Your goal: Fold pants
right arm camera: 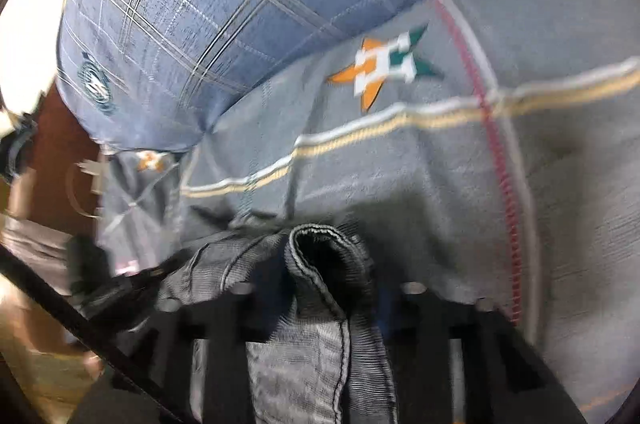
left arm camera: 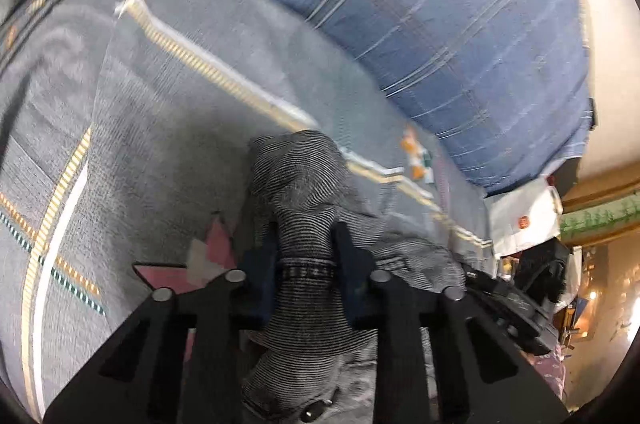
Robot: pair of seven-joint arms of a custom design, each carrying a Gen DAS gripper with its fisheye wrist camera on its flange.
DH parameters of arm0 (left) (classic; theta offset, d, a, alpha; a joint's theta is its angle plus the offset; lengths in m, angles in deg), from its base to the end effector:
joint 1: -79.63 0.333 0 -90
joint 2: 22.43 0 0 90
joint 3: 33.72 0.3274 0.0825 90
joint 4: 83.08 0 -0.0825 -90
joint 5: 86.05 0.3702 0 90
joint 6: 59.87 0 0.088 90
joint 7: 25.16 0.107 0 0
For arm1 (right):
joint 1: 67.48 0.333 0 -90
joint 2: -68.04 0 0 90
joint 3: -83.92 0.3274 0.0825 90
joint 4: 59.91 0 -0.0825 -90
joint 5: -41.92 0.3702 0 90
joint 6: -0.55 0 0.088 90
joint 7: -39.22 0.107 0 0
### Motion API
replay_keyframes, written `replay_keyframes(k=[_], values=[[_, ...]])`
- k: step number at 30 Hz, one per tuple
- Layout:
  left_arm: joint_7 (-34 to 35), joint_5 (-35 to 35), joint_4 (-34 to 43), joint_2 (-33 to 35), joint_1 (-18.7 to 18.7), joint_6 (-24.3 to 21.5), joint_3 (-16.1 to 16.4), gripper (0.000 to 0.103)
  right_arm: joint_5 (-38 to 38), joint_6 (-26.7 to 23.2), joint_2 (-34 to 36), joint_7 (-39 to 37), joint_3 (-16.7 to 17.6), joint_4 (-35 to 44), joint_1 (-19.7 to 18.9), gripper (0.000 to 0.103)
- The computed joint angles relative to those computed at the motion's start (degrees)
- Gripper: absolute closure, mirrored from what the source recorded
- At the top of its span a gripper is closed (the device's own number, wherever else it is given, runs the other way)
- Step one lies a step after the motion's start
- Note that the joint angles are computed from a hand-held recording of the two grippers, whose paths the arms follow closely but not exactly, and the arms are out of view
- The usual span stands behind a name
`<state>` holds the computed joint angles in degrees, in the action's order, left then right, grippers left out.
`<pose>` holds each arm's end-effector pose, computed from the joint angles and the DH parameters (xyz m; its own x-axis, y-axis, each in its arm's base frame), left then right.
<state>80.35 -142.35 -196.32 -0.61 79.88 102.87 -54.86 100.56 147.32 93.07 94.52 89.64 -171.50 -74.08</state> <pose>0.6081 -0.1676 0.3410 0.1526 -0.7638 0.6272 -0.8913 -0.3805 -0.2465 0.6274 -0.0264 0.2883 -0.1348 -0.8079 -0.5736 -0.9147 0.3241 -0.2415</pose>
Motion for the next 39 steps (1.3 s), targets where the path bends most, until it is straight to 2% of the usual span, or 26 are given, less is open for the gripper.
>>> replay_keyframes(k=[1,3,5,6,8,9,10,11,12,13,14,15,16,17,19,22,23,25,27,28,29,31,32,34,37,39], values=[[6.0,-5.8,-0.8,-1.2,2.4,1.4,-3.1,0.085,0.8,1.0,-1.4,-1.6,0.4,-0.8,0.0,0.086],[18.6,-18.3,-1.4,-3.4,5.2,3.0,-6.6,0.085,5.9,2.8,-4.4,-7.0,1.7,-2.8,-0.8,0.087],[24.8,-24.1,-1.0,-3.8,5.4,3.1,-6.6,0.085,11.9,3.0,-6.1,-13.0,1.8,-3.3,-1.2,0.087],[24.4,-23.7,-0.2,-2.7,4.6,3.0,-5.6,0.085,13.2,2.6,-5.6,-13.5,1.2,-2.7,-0.9,0.087],[15.9,-16.1,1.8,1.1,0.7,4.0,-1.6,0.080,10.3,2.3,-2.4,-8.3,-0.7,-0.4,0.9,0.086],[9.3,-10.3,2.0,2.3,-2.4,4.8,1.6,0.077,6.2,3.4,-0.6,-3.8,-1.9,0.6,2.4,0.081],[4.2,-6.4,1.9,3.3,-3.7,5.5,2.9,0.070,0.5,3.9,1.4,1.7,-3.1,1.6,4.2,0.073],[2.8,-6.6,1.6,3.5,-2.9,5.8,2.2,0.065,-1.3,3.9,2.0,3.6,-3.0,1.9,4.2,0.056],[3.8,-8.6,1.2,3.2,-1.1,5.8,0.3,0.063,-3.0,5.3,1.6,6.3,-3.2,1.2,4.7,0.048],[4.6,-10.2,0.4,2.0,0.8,4.4,-1.2,0.057,-3.5,6.2,0.5,7.2,-2.8,0.1,4.4,0.046],[6.5,-12.5,-0.6,0.5,2.3,3.5,-2.4,0.046,-2.6,6.5,-1.3,6.1,-1.6,-1.2,3.3,0.044],[8.5,-14.9,-1.7,-1.0,2.9,3.3,-2.8,0.039,0.4,7.6,-3.3,2.7,0.1,-2.9,1.7,0.039],[7.9,-15.1,-3.3,-2.9,2.2,3.6,-2.0,0.028,3.1,8.4,-4.8,-0.5,1.1,-4.3,0.8,0.033],[5.8,-13.6,-5.1,-4.6,0.8,4.3,-0.7,0.028,5.6,8.9,-6.6,-3.6,1.7,-6.0,0.4,0.024],[1.6,-7.6,-8.6,-7.9,-2.4,4.6,1.7,0.028,8.5,9.1,-10.0,-8.5,1.5,-9.7,1.1,0.024],[-8.6,8.9,-10.9,-9.3,-6.9,1.7,5.8,0.028,11.4,8.3,-12.5,-15.8,1.0,-12.2,3.0,0.024],[-12.9,15.0,-11.5,-9.7,-8.4,0.4,7.1,0.028,12.0,7.3,-12.7,-17.6,0.5,-12.3,3.5,0.024],[-17.7,20.2,-12.0,-9.8,-9.0,-1.1,7.7,0.028,12.9,3.9,-12.4,-19.2,-0.5,-12.0,4.3,0.026],[-17.3,19.6,-12.6,-9.9,-7.9,-2.3,6.2,0.041,13.5,-0.3,-11.4,-18.3,-1.6,-10.6,4.5,0.032],[-16.5,18.9,-12.9,-9.9,-7.3,-2.9,5.6,0.047,12.2,0.2,-10.4,-16.2,-2.2,-9.6,5.3,0.032],[-16.2,18.8,-12.9,-9.8,-7.1,-3.6,5.3,0.047,8.9,2.3,-9.6,-12.3,-2.9,-9.0,6.5,0.032],[-15.0,18.3,-13.7,-10.2,-7.0,-2.4,4.9,0.050,0.3,6.6,-7.6,-1.7,-4.4,-8.2,8.6,0.031],[-14.0,18.1,-14.2,-10.5,-6.9,-2.0,4.6,0.055,-3.3,6.6,-6.6,2.3,-4.8,-7.7,8.9,0.035],[-12.6,18.3,-14.8,-10.4,-7.0,-0.7,4.5,0.062,-10.5,4.2,-4.1,8.5,-5.3,-5.7,9.4,0.047],[-16.5,27.3,-15.1,-10.0,-9.7,1.1,6.5,0.062,-16.3,8.3,-4.0,11.7,-4.7,-6.6,10.5,0.067],[-17.2,28.3,-15.1,-10.6,-9.2,0.8,6.1,0.063,-17.7,10.5,-6.4,12.3,-3.5,-8.7,9.9,0.092]])
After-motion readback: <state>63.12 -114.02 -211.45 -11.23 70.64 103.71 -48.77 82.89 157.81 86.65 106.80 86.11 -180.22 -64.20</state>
